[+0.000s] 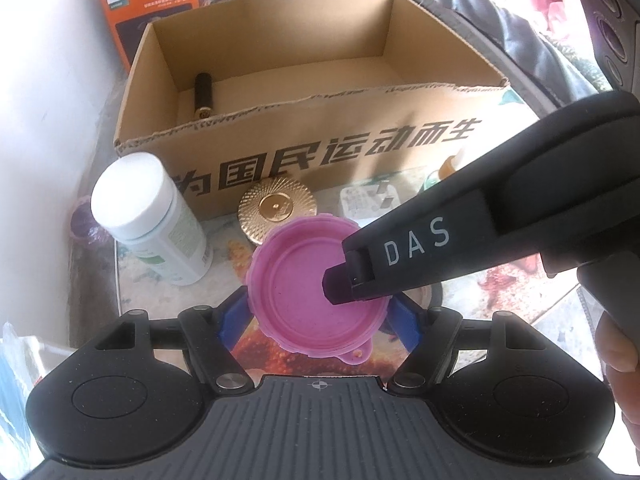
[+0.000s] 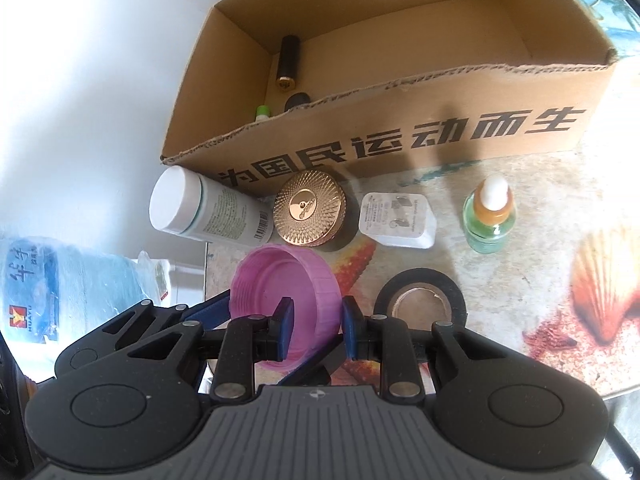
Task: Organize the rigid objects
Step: 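Lift the pink cup and carry it over the cardboard box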
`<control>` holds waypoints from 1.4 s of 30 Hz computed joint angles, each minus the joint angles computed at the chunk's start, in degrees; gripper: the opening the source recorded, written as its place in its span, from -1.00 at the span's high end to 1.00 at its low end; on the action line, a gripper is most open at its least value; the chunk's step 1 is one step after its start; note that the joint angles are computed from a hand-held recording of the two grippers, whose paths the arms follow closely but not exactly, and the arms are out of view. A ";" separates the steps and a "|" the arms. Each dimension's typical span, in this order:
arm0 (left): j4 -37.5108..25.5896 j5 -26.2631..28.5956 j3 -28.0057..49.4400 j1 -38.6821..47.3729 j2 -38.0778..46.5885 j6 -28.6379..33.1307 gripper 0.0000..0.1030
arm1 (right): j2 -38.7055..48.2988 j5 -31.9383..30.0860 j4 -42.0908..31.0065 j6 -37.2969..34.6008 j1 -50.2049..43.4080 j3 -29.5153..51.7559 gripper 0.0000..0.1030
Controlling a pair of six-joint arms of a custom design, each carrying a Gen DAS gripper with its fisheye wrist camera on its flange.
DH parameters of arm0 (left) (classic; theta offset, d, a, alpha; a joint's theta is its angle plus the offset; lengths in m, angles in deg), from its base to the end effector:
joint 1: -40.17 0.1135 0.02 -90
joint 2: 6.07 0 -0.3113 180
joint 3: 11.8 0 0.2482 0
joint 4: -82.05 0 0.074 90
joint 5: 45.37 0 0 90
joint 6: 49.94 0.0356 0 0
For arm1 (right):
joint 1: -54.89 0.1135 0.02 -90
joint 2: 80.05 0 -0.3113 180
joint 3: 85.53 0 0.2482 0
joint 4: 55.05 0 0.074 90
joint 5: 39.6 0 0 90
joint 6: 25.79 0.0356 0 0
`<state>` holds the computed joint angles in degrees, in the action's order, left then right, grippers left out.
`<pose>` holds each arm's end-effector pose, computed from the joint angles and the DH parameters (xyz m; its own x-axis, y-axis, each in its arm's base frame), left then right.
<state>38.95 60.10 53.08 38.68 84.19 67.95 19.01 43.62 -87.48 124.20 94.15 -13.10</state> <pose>0.2850 -0.0169 0.2177 -0.7645 0.4709 -0.4403 0.5436 0.8380 -0.0477 0.2661 0.2229 0.2159 -0.9170 0.3611 -0.1695 0.2373 0.8354 0.4959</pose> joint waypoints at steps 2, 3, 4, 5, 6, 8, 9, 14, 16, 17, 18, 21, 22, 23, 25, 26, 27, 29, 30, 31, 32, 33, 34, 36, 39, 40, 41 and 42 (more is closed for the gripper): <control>-0.61 0.47 0.35 0.24 -0.53 0.30 -0.40 | -0.56 0.44 -0.32 0.18 0.12 0.08 0.47; -0.84 0.67 0.55 0.31 -0.68 0.35 -0.40 | -0.78 0.67 -0.55 0.31 0.21 0.24 0.47; -1.13 0.87 0.82 0.41 -0.84 0.40 -0.40 | -1.12 0.76 -0.78 0.24 0.09 0.29 0.47; -1.23 0.98 0.97 0.42 -0.96 0.33 -0.40 | -1.32 0.96 -1.03 0.30 0.15 0.51 0.47; -1.43 1.17 1.21 0.53 -1.11 0.31 -0.40 | -1.50 1.11 -1.30 0.20 0.12 0.75 0.47; -1.87 1.54 1.72 0.77 -1.49 0.22 -0.40 | -1.89 1.58 -1.90 0.19 0.28 1.32 0.47; -2.03 1.77 1.88 0.98 -1.77 0.15 -0.40 | -2.19 1.85 -2.32 0.11 0.38 1.66 0.47; -4.81 3.29 3.57 2.62 -4.05 -0.11 -0.40 | -3.52 3.49 -5.65 -0.15 1.51 4.68 0.46; -6.82 4.23 4.84 3.60 -5.17 -0.16 -0.40 | -4.01 4.23 -7.91 -0.41 2.12 6.74 0.46; -7.81 4.62 5.59 4.00 -5.59 -0.15 -0.40 | -4.25 4.61 -9.15 -0.41 2.44 7.89 0.46; -8.85 5.07 6.39 4.44 -6.05 -0.08 -0.40 | -4.38 4.93 -10.46 -0.60 2.64 9.19 0.46; -11.89 6.36 9.33 5.51 -7.10 -0.09 -0.40 | -4.86 5.94 -14.07 -1.09 3.10 12.96 0.46; -12.67 6.62 10.32 5.66 -7.31 -0.14 -0.40 | -4.93 6.11 -15.21 -1.38 3.04 14.28 0.47; -13.55 6.83 11.58 5.77 -7.28 -0.23 -0.40 | -4.99 6.13 -16.24 -1.53 2.83 15.52 0.47; -14.34 7.05 13.68 5.66 -6.77 -0.89 -0.40 | -5.07 6.05 -17.54 -2.02 2.11 17.49 0.47; -14.27 7.00 14.44 5.31 -6.59 -1.49 -0.40 | -4.95 6.04 -17.88 -2.45 1.72 18.38 0.47; -14.09 6.99 15.25 5.15 -6.16 -1.83 -0.40 | -4.82 5.90 -17.92 -3.13 1.14 19.03 0.47; -12.54 6.66 16.32 4.40 -4.93 -2.87 -0.40 | -4.29 5.23 -17.19 -5.04 -0.40 19.73 0.47; -11.49 6.11 16.74 3.74 -4.13 -3.70 -0.40 | -3.70 4.67 -16.61 -6.10 -1.34 20.07 0.47; -10.35 5.33 17.08 2.95 -3.19 -4.67 -0.40 | -3.01 4.02 -15.94 -7.18 -2.33 20.35 0.47; -9.27 4.40 17.78 2.14 -1.74 -5.64 -0.40 | -2.15 3.19 -15.13 -8.25 -3.44 20.62 0.47; -8.69 3.37 18.70 1.41 -0.44 -6.48 -0.40 | -1.27 2.16 -14.01 -9.19 -4.60 20.71 0.47; -8.00 2.19 19.82 0.50 1.12 -7.47 -0.40 | -0.34 1.04 -12.64 -9.90 -5.63 20.75 0.47; -6.66 0.79 21.30 -0.73 3.53 -9.04 -0.40 | 2.34 -1.99 -11.77 -11.57 -8.43 22.44 0.47; -6.93 -1.27 26.26 -2.90 8.75 -11.58 -0.40 | 6.58 -6.33 -12.69 -14.19 -12.60 26.37 0.47; -7.88 -1.94 28.50 -3.56 10.48 -12.41 -0.40 | 7.81 -8.07 -12.90 -14.95 -14.09 27.48 0.47; -8.98 -2.66 30.85 -4.15 12.32 -12.99 -0.40 | 9.49 -10.28 -13.30 -15.61 -15.79 29.05 0.47; -10.23 -3.44 33.54 -4.84 14.39 -13.46 -0.40 | 11.35 -12.37 -14.07 -16.19 -17.31 30.98 0.47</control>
<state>28.72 56.67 86.62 33.84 98.58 54.48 30.36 31.25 -101.55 108.01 76.83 17.89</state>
